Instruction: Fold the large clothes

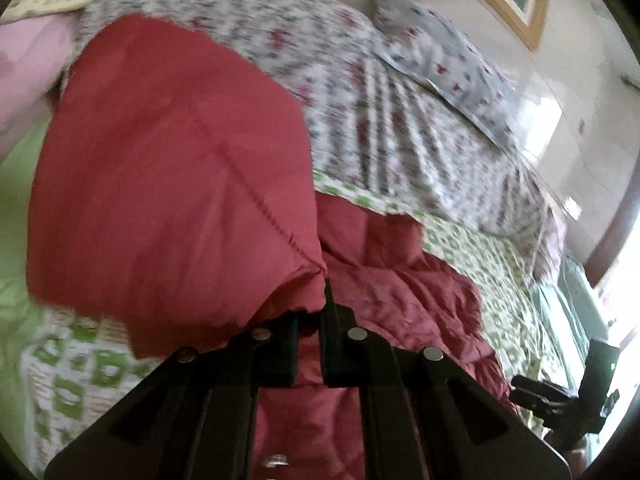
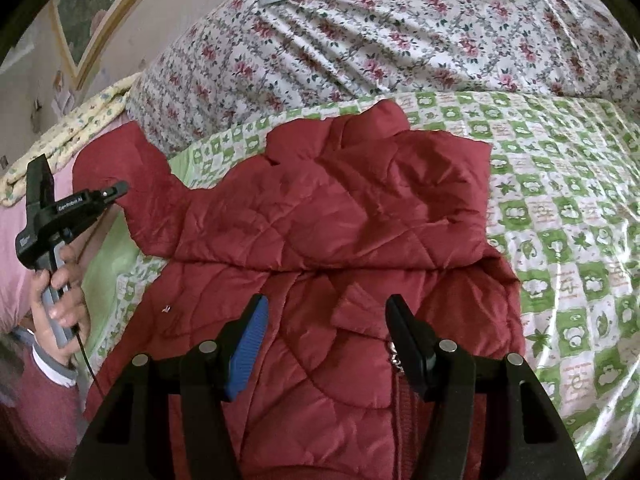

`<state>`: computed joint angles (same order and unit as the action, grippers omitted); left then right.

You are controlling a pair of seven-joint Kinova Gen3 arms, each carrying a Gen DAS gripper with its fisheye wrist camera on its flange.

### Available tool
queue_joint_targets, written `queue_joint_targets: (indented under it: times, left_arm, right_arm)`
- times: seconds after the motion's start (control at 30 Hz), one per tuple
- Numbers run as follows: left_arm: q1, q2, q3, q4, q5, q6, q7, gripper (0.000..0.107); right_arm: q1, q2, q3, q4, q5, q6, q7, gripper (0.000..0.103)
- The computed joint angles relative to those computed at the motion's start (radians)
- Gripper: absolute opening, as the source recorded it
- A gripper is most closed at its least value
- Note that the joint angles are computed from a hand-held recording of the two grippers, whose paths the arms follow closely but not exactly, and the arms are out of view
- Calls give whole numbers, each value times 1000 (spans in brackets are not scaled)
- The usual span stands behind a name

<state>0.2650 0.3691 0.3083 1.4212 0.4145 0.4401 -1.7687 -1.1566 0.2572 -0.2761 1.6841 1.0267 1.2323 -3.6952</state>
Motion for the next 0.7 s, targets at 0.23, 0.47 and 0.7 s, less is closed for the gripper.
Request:
queue_joint_targets:
  times: [0.23,0.47,0.7]
  left_arm:
    - [110,53,-9,-69,-71,32,35,5]
    - [204,135,-25,-159,-141,87,60,5]
    - [342,207,-94,-242,-282,128,124,5]
  right_arm:
    - [-2,-24,-11,45,11,7,-65,63]
    - [20,-67,-32,129,45,-26,-183,63]
    - [72,-121,-61,239,112,-87,-366,64]
